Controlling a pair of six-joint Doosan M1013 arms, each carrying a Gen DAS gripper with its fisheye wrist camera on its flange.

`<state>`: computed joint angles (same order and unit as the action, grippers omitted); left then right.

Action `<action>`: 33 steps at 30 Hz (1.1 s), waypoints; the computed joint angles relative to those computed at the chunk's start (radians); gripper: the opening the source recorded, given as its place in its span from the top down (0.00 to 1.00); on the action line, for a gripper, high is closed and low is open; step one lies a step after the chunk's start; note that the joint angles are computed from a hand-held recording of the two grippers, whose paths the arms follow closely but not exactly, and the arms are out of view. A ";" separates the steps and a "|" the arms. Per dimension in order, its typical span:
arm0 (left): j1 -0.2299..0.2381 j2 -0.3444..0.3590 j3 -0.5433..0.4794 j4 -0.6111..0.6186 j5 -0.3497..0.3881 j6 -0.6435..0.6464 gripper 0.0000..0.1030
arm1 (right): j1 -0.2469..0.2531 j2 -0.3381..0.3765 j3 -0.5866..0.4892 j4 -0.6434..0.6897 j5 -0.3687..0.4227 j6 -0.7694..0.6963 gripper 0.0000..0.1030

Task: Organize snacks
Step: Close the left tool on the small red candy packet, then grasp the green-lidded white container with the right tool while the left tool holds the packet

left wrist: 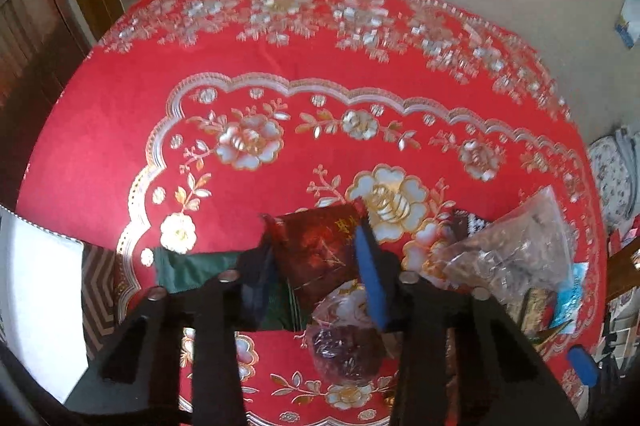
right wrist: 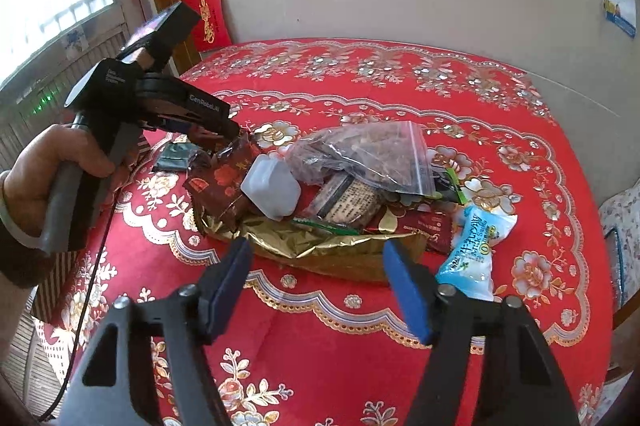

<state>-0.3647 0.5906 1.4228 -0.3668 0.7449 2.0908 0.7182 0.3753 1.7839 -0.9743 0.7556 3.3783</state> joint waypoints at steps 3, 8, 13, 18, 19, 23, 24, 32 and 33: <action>0.012 -0.006 -0.001 -0.069 0.014 0.061 0.85 | 0.001 0.002 -0.006 -0.006 0.000 -0.003 0.35; 0.009 0.006 -0.021 -0.045 0.041 0.049 0.85 | -0.004 -0.003 -0.002 -0.029 -0.013 0.027 0.35; 0.020 0.027 -0.046 -0.082 0.125 0.042 0.81 | -0.006 -0.010 0.006 -0.044 -0.030 0.054 0.35; 0.031 0.013 -0.012 -0.147 0.086 0.072 0.85 | -0.008 -0.005 -0.002 -0.032 -0.030 0.031 0.37; 0.033 0.007 -0.004 -0.155 0.077 0.085 0.87 | -0.008 -0.003 -0.004 -0.028 -0.032 0.021 0.47; 0.040 -0.017 0.021 -0.194 0.032 0.146 0.91 | -0.011 0.002 -0.010 -0.025 -0.048 0.012 0.62; 0.041 -0.016 0.018 -0.197 0.041 0.150 0.91 | -0.012 0.006 -0.013 -0.020 -0.048 0.004 0.62; 0.058 -0.043 0.046 -0.217 0.006 0.195 0.93 | -0.021 0.026 -0.053 -0.007 -0.112 -0.041 0.62; 0.060 -0.046 0.050 -0.219 -0.001 0.200 0.93 | -0.017 0.034 -0.067 -0.017 -0.103 -0.048 0.62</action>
